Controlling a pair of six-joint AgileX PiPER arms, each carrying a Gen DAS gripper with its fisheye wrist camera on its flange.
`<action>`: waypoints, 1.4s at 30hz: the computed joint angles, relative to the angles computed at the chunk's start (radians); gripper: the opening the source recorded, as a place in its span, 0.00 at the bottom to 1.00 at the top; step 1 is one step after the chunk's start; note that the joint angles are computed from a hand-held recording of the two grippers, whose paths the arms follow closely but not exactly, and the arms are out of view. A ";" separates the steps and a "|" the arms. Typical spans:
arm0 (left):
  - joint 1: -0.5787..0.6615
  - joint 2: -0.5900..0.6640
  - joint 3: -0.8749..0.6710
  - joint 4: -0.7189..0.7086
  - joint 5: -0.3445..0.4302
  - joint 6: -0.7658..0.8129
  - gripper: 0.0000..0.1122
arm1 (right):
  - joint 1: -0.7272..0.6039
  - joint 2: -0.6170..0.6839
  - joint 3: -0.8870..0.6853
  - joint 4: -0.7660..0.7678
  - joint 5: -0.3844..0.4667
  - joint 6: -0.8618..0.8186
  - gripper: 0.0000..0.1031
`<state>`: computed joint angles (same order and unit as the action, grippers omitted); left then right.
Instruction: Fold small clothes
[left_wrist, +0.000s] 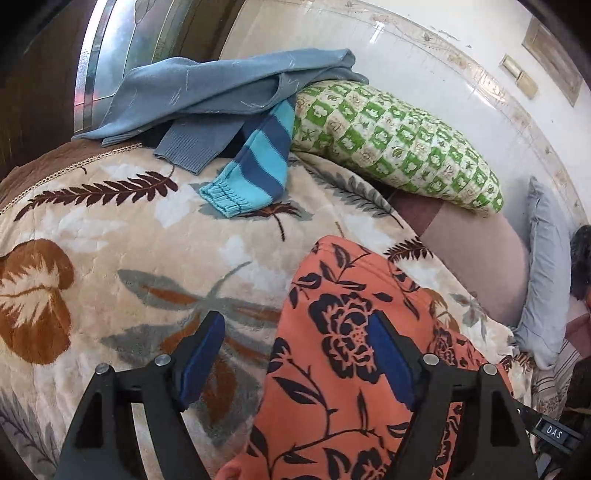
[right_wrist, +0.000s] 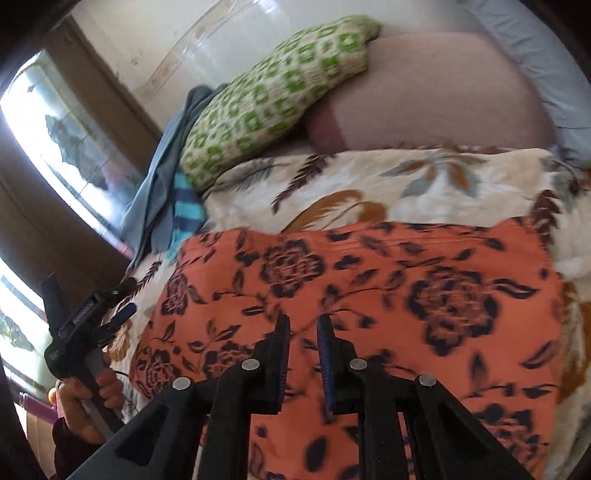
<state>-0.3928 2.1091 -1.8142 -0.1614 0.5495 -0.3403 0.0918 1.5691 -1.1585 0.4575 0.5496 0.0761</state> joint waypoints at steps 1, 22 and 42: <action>0.003 0.006 -0.003 0.012 0.001 -0.009 0.71 | 0.038 0.077 -0.079 -0.017 0.012 0.042 0.17; -0.113 0.073 -0.134 0.243 0.096 0.009 0.71 | -0.027 0.046 -0.054 -0.521 0.119 0.517 0.16; -0.100 -0.134 0.303 0.361 0.101 -0.122 0.74 | 0.078 -0.408 0.497 -0.592 -0.006 0.724 0.15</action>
<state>-0.4930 1.9748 -1.5112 0.1992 0.6507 -0.4624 0.1699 1.1609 -0.6618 -0.1341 0.5434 0.8002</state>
